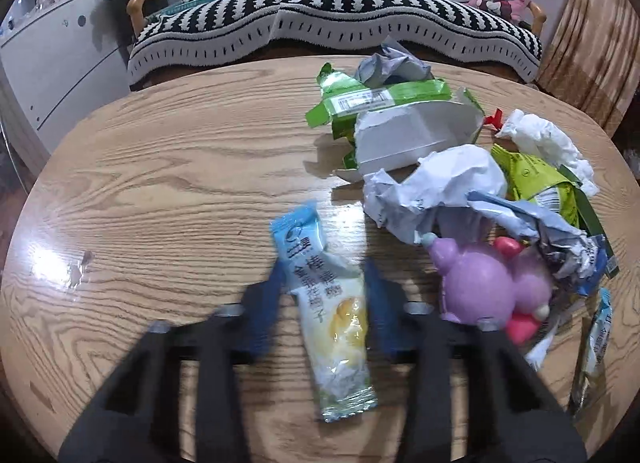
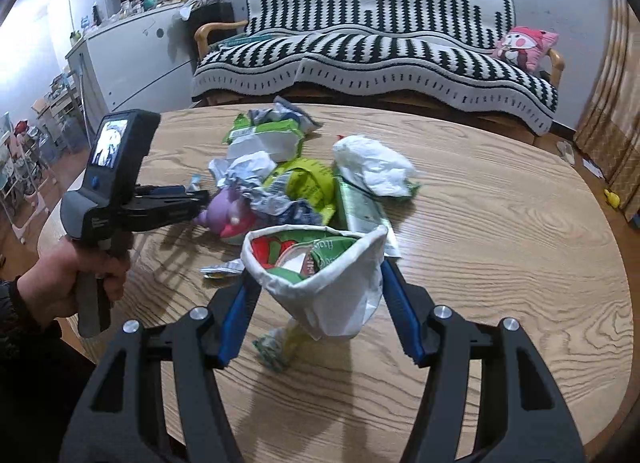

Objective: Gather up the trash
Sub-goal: 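Grasp the white paper cup with the right tool while the left grasps the yellow snack wrapper, then carry the cup and wrapper over the black bin and open both tools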

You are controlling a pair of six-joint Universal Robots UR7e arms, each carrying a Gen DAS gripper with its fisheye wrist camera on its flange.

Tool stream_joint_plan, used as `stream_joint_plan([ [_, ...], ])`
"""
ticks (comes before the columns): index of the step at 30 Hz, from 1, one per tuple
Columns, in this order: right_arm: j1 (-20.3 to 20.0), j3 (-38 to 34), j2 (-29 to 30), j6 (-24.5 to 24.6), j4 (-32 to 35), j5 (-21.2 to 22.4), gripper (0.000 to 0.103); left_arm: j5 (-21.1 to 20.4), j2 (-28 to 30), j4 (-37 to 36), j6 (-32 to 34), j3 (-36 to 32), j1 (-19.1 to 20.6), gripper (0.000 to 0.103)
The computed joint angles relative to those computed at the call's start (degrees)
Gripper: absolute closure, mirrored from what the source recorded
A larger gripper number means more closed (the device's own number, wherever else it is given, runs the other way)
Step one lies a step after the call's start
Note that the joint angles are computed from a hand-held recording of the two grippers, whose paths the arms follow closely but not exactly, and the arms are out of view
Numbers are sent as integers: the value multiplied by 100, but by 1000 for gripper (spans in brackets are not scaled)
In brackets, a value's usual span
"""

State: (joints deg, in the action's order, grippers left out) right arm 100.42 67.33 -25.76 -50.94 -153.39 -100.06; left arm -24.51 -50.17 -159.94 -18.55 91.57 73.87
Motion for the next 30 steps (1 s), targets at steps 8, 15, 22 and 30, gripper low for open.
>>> stream_joint_plan([
  [8,-294,165,-403,211,-227,-1,43,157,-228,1287,-1501,124,-271,88],
  [15,-804,19,-814,678,-433,-164,43,275,115,-213,-409,90,-919,88],
  [22,-1496,-240,-1199,1125,-642,-541,43,-732,1279,-1141,1086,-926,-1415,88],
  [30,-2213,-584,-1387,1614,-511,-1065,43,-2290,2906,-462,1919,-2737,-1745,88],
])
